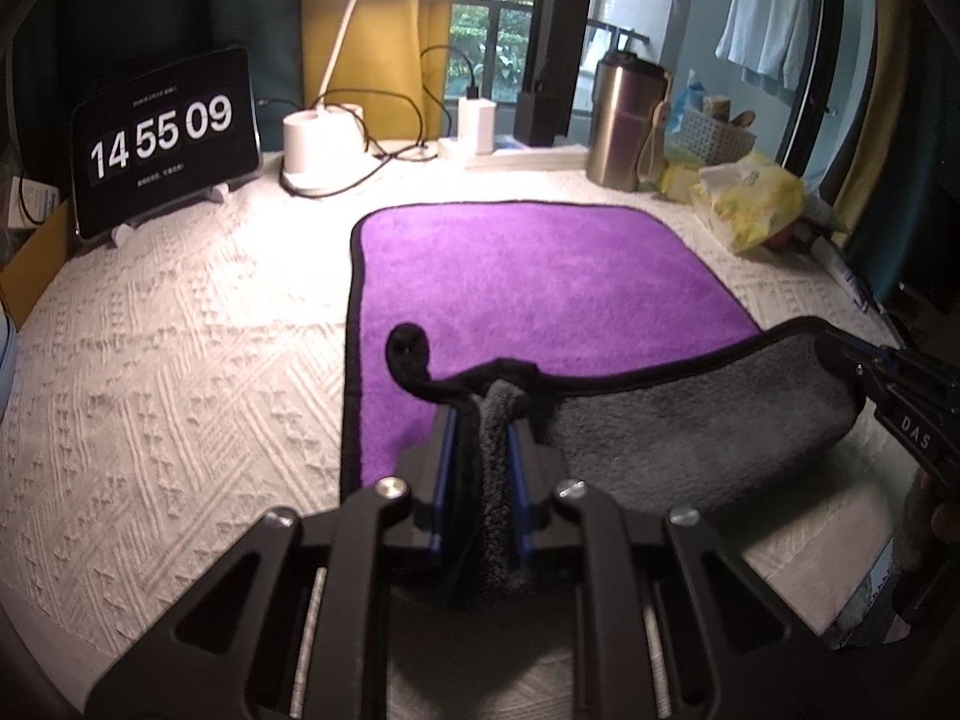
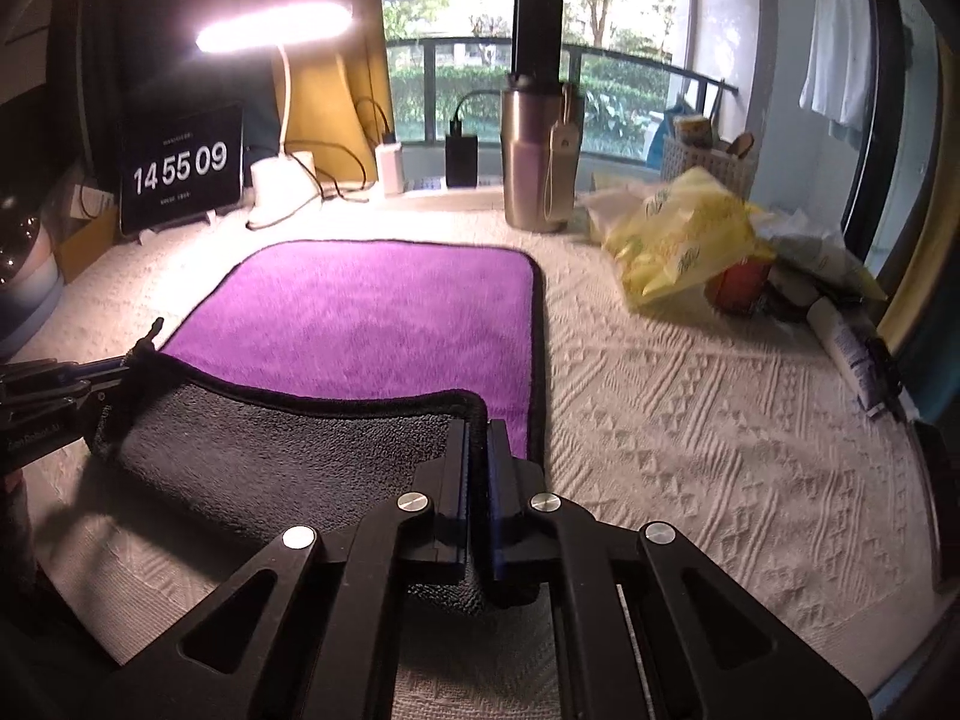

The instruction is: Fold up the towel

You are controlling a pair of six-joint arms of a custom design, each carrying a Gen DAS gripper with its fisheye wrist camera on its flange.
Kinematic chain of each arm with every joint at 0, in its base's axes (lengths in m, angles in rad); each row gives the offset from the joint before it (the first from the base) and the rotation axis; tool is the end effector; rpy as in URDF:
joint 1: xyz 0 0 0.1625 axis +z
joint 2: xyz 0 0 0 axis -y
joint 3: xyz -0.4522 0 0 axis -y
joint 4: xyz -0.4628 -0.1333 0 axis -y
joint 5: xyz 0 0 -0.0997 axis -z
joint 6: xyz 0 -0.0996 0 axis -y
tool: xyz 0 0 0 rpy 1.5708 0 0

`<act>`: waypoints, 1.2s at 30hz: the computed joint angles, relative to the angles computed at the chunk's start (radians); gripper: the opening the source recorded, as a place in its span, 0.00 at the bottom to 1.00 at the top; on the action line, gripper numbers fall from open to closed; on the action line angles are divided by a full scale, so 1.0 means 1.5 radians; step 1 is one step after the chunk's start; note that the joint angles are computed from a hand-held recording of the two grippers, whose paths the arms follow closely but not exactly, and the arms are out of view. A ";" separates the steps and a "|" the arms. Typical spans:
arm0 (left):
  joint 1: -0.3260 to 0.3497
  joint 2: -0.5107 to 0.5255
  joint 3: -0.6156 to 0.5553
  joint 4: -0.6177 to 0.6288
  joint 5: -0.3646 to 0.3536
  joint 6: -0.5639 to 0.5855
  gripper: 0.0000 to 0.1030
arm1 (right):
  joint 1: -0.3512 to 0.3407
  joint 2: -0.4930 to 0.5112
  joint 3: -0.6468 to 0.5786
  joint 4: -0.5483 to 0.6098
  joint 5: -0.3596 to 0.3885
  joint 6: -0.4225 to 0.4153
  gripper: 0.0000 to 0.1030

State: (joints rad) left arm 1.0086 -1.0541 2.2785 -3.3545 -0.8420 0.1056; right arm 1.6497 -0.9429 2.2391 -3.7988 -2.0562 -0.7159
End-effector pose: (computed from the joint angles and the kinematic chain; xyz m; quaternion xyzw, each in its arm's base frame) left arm -0.1000 -0.5332 0.1103 0.2014 0.8807 -0.3287 0.2753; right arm 0.1277 -0.5128 0.1105 0.2361 -0.8414 0.3469 0.3405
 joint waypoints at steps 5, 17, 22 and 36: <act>-0.009 -0.006 0.001 -0.021 -0.010 0.011 0.16 | 0.013 0.000 -0.003 -0.023 0.006 -0.016 0.06; -0.030 -0.009 -0.005 -0.087 -0.004 0.068 0.16 | 0.033 0.000 -0.014 -0.067 0.010 -0.037 0.06; -0.034 -0.004 -0.013 -0.113 0.004 0.093 0.16 | 0.037 -0.001 -0.020 -0.079 0.010 -0.046 0.06; -0.033 0.006 -0.043 -0.155 0.010 0.144 0.17 | 0.048 0.011 -0.059 -0.089 -0.001 -0.061 0.06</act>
State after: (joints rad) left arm 0.9588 -1.0448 2.2136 -3.5869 -0.8265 0.3211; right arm 1.7219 -0.9261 2.1510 -3.9316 -2.0583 -0.8069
